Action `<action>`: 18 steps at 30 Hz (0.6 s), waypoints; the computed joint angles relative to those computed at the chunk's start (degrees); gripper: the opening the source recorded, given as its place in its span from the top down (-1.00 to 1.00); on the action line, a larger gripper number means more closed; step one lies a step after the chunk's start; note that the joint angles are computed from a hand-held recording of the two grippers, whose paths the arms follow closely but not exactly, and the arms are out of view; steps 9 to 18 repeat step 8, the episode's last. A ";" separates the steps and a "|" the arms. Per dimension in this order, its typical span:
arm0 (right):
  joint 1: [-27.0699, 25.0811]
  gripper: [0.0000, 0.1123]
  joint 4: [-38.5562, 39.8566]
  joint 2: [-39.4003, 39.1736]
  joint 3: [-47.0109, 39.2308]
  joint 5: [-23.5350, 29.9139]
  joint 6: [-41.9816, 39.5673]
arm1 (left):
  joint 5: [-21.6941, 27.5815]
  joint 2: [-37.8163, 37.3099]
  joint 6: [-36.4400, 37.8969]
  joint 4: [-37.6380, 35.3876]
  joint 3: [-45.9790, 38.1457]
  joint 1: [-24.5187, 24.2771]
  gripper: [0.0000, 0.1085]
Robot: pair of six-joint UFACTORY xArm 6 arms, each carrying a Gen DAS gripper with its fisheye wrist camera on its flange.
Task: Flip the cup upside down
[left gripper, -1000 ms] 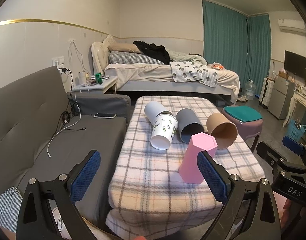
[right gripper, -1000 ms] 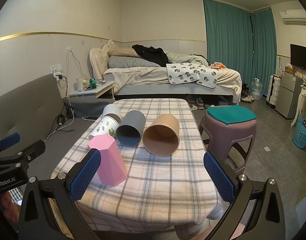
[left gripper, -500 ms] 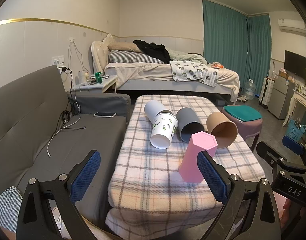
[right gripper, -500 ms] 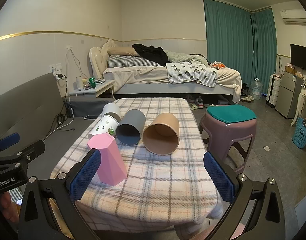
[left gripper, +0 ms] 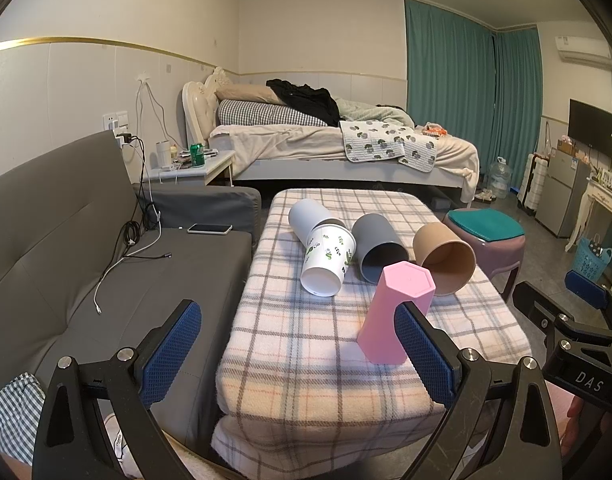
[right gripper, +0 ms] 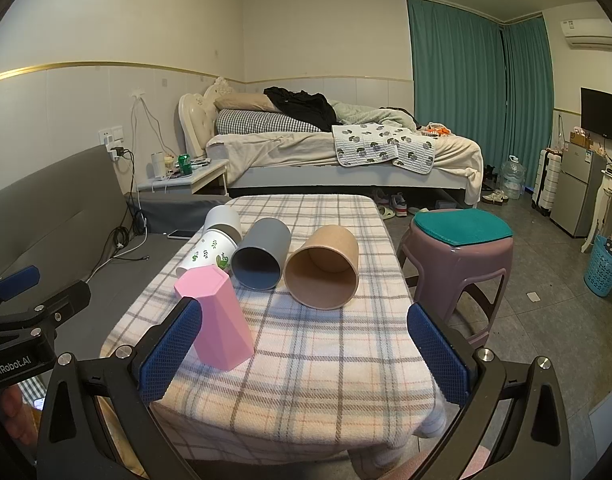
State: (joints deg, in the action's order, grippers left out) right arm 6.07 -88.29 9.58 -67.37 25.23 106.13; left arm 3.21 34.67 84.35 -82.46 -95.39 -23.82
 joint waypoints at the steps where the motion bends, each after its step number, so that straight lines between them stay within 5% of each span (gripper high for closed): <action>1: 0.03 -0.83 -0.07 -0.21 0.28 0.03 0.11 | 0.00 -0.05 0.27 -0.26 0.06 -0.03 -0.85; 18: 0.03 -0.83 0.06 -0.11 0.13 0.06 -0.08 | 0.48 0.13 3.84 -3.55 -0.24 0.02 -0.85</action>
